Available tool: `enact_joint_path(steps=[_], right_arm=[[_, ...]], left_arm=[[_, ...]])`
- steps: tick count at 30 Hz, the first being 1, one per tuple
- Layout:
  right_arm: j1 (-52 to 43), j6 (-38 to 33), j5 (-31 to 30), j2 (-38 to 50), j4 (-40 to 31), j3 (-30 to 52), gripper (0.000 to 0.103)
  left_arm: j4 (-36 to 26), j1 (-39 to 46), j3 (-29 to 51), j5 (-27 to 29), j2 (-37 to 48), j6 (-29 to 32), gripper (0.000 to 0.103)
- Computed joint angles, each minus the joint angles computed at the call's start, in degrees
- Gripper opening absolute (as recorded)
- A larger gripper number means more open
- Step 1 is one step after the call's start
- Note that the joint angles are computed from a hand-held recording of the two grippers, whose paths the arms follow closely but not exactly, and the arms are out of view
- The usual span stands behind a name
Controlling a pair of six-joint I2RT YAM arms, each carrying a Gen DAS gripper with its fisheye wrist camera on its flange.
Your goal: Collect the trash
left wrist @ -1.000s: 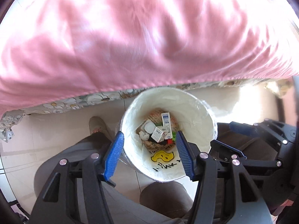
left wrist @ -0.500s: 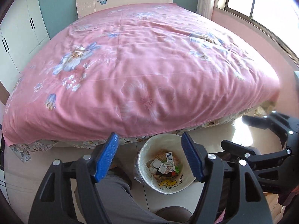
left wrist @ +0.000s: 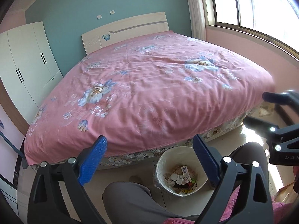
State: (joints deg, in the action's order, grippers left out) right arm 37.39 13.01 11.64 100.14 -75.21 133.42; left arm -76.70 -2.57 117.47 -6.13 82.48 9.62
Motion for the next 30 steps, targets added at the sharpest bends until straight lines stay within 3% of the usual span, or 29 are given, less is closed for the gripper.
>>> enact_joint_path(steps=[5, 10, 15, 30], right_arm=[[5.4, 2.2, 10.8, -7.2, 5.2, -10.7, 0.087], [9.6, 4.3, 18.3, -9.7, 5.5, -14.5, 0.087], [10.6, 5.5, 20.4, -10.1, 5.2, -14.6, 0.087], [9.4, 7.9, 18.4, -9.1, 2.9, -13.8, 0.087]], left_arm=[[1.5, -1.0, -4.0, -2.2, -4.6, -0.4, 0.096], [0.0, 0.6, -4.4, -1.4, -4.8, -2.8, 0.096], [-0.7, 1.6, -5.1, -1.2, -5.4, -3.5, 0.096], [-0.9, 1.0, -4.8, -1.6, -5.4, -3.8, 0.097]])
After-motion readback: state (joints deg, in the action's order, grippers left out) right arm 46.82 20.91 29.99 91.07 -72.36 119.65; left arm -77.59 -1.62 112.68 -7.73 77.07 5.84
